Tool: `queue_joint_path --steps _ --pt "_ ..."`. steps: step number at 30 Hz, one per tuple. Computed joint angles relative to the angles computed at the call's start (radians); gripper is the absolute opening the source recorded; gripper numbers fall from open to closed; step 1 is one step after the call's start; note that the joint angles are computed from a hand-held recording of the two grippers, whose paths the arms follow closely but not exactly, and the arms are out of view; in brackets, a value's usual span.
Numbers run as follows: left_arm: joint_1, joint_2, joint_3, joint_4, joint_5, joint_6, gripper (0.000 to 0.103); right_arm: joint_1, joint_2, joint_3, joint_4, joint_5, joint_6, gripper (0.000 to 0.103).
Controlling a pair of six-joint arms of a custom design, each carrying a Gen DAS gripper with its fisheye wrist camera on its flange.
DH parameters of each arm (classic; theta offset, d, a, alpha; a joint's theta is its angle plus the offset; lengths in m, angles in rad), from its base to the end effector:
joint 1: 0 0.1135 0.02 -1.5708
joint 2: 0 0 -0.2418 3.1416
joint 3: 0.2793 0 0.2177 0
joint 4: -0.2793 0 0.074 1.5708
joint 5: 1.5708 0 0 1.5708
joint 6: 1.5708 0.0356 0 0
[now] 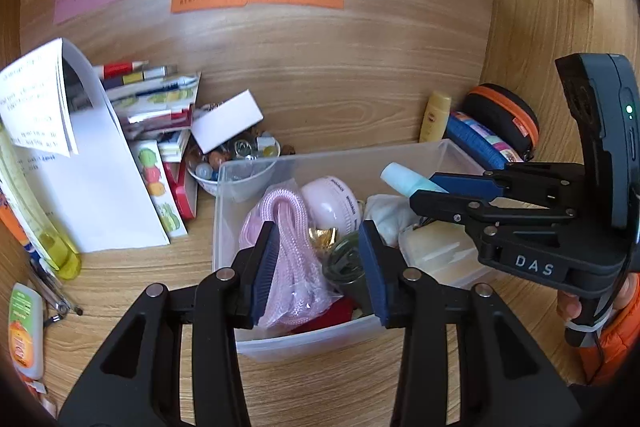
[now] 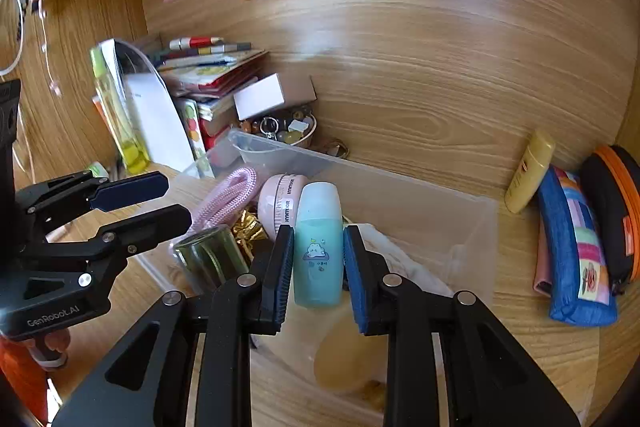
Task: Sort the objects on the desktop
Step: 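Lift the light blue bottle with the right tool and carry it over the box, then open the right tool to drop the light blue bottle into the box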
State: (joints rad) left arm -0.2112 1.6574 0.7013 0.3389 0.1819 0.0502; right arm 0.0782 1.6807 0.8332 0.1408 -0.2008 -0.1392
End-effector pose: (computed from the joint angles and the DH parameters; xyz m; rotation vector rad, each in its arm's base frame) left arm 0.2915 -0.0691 0.1550 0.3875 2.1565 -0.2899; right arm 0.3113 0.0315 0.1660 -0.3504 2.2407 0.1963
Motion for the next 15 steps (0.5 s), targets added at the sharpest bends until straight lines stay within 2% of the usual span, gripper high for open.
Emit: queue_joint_path --steps 4,10,13,15 --pt "0.014 0.026 0.015 -0.006 0.014 -0.004 0.042 0.024 0.022 0.0 0.021 0.034 -0.014 0.023" --pt "0.019 0.009 0.0 0.002 -0.004 0.003 0.054 0.051 -0.003 -0.036 0.063 0.087 -0.048 0.023" --pt "0.024 -0.018 -0.017 -0.001 0.001 0.009 0.061 0.051 -0.024 -0.048 0.065 0.09 -0.043 0.03" --pt "0.027 -0.043 -0.033 -0.004 0.003 0.015 0.067 0.048 -0.048 -0.066 0.073 0.09 -0.038 0.041"
